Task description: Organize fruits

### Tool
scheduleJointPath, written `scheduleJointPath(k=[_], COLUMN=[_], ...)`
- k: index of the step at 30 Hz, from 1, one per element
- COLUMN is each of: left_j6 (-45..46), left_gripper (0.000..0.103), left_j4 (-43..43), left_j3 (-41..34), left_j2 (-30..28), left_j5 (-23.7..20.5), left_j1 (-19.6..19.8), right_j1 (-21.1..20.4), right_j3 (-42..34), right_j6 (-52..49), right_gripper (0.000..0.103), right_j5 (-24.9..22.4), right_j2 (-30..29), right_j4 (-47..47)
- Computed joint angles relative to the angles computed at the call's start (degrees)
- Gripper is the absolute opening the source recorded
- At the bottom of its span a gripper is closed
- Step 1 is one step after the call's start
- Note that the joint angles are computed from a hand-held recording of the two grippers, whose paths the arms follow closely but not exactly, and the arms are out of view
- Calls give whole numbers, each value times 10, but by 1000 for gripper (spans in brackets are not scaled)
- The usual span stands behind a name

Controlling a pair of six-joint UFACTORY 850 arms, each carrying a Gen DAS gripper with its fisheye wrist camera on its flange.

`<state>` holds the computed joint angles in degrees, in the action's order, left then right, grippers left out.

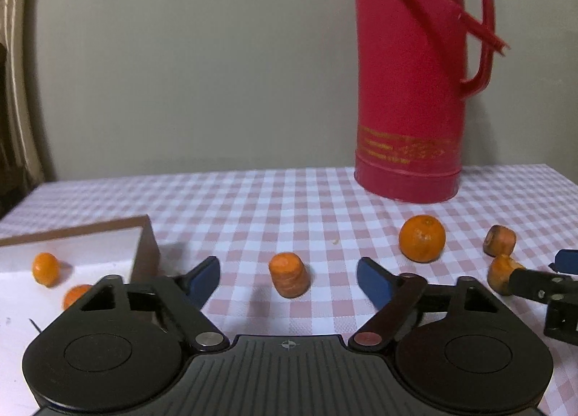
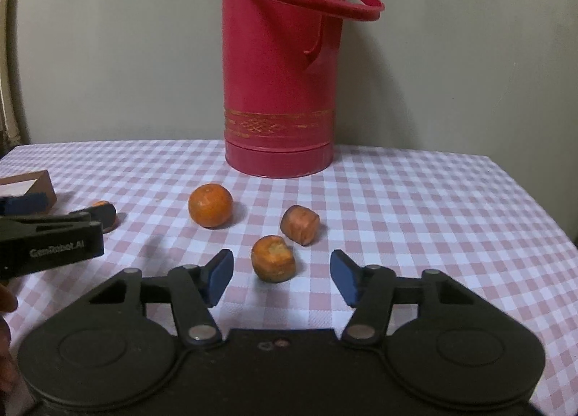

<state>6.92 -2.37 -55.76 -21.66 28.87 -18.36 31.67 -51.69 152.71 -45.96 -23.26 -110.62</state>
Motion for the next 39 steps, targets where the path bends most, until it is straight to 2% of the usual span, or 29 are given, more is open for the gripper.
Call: scheduleJointPath(k=[2, 10, 14, 16, 17, 18, 20, 22, 23, 25, 26, 30, 34, 39], left_j6=[-4, -40, -62, -49, -38, -30, -33, -28, -33, -50, -29, -55, -54, -6], left_gripper=[79, 79, 79, 79, 77, 67, 59, 58, 55, 39, 27, 28, 27, 27], left_j4=[3, 47, 60, 49, 43, 38, 51, 49, 57, 84, 67, 91, 93, 67], left_j3=[-10, -43, -62, -68, -72, -74, -82, -84, -83, -80, -77, -74, -51, -31], left_j2=[-7, -27, -39, -44, -46, -48, -53, -54, -53, -51, -49, -45, -33, -21], left_j5=[-11, -59, -82, -90, -94, -98, -115, -114, -113, -110, -107, -105, -63, -28], left_j1=[0, 1, 2, 1, -1, -3, -4, -5, -6, -6, -8, -6, -3, -9], right_j1=[-6, -28, -32, -36, -37, -35, -34, -35, -35, -33, -32, -31, -29, -28], right_j3=[-1, -25, -35, -40, -42, -44, -47, -44, -43, -45, -46, -44, -38, -36], right_j6=[10, 6, 2, 1, -3, -11, -23, -16, -18, -25, -29, -30, -24, -18], right_gripper=[50, 36, 35, 31, 31, 29, 24, 24, 24, 23, 23, 23, 23, 23], right_j5=[6, 51, 63, 73, 74, 71, 68, 69, 68, 63, 61, 59, 52, 49], right_j2=[-1, -16, -25, -29, -31, -34, -36, -34, -34, -36, -37, -36, -31, -31], right_j4=[-8, -21, -18, -17, -15, -10, -3, -11, -11, -7, -4, -1, 0, -4])
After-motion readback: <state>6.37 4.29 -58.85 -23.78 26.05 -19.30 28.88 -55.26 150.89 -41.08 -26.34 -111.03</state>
